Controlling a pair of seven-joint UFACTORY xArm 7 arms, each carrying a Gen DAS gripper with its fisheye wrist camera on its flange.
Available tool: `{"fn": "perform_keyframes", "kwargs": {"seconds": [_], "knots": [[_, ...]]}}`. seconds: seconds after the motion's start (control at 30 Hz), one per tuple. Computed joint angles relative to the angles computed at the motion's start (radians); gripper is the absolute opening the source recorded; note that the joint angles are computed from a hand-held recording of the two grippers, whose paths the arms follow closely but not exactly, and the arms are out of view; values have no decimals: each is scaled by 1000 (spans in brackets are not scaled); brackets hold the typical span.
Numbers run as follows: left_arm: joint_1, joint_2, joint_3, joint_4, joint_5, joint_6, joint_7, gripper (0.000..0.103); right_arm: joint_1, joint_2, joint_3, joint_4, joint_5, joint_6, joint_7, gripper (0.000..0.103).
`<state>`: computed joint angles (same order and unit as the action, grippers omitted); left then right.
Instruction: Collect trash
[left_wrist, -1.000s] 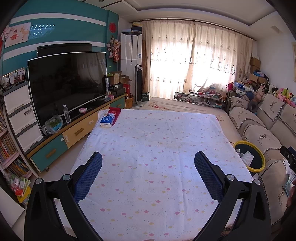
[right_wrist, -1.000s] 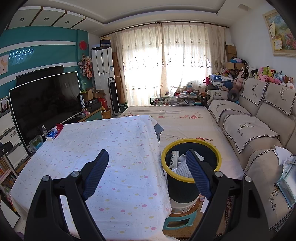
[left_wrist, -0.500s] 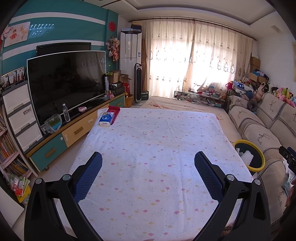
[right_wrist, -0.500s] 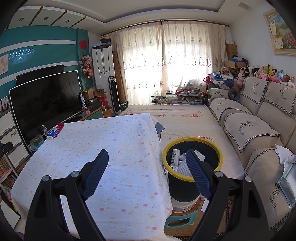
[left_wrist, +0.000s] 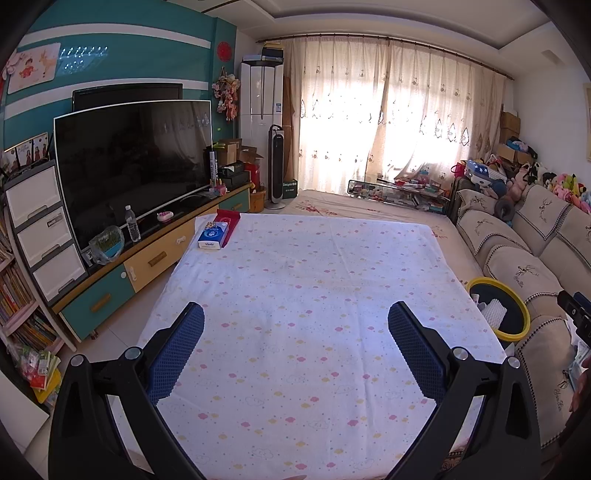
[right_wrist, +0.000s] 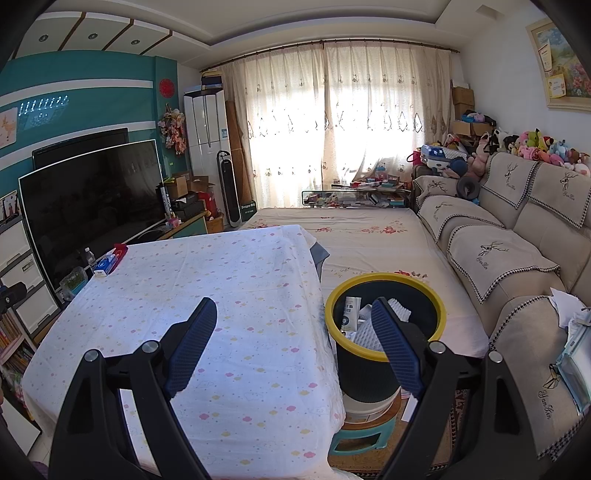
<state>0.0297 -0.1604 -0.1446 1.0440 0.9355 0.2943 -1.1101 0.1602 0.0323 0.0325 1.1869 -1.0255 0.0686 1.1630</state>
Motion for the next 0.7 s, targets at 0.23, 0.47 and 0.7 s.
{"fn": "perform_keyframes", "kwargs": {"seconds": [0.23, 0.47, 0.7], "knots": [[-1, 0, 1, 1, -2, 1, 3, 98, 4, 6, -4, 2, -13, -3, 12, 81], [-1, 0, 0, 1, -4, 2, 3, 98, 5, 6, -5, 1, -14, -4, 14, 81], [-4, 12, 8, -7, -16, -23, 18, 98, 6, 6, -5, 2, -15, -3, 16, 81]]}}
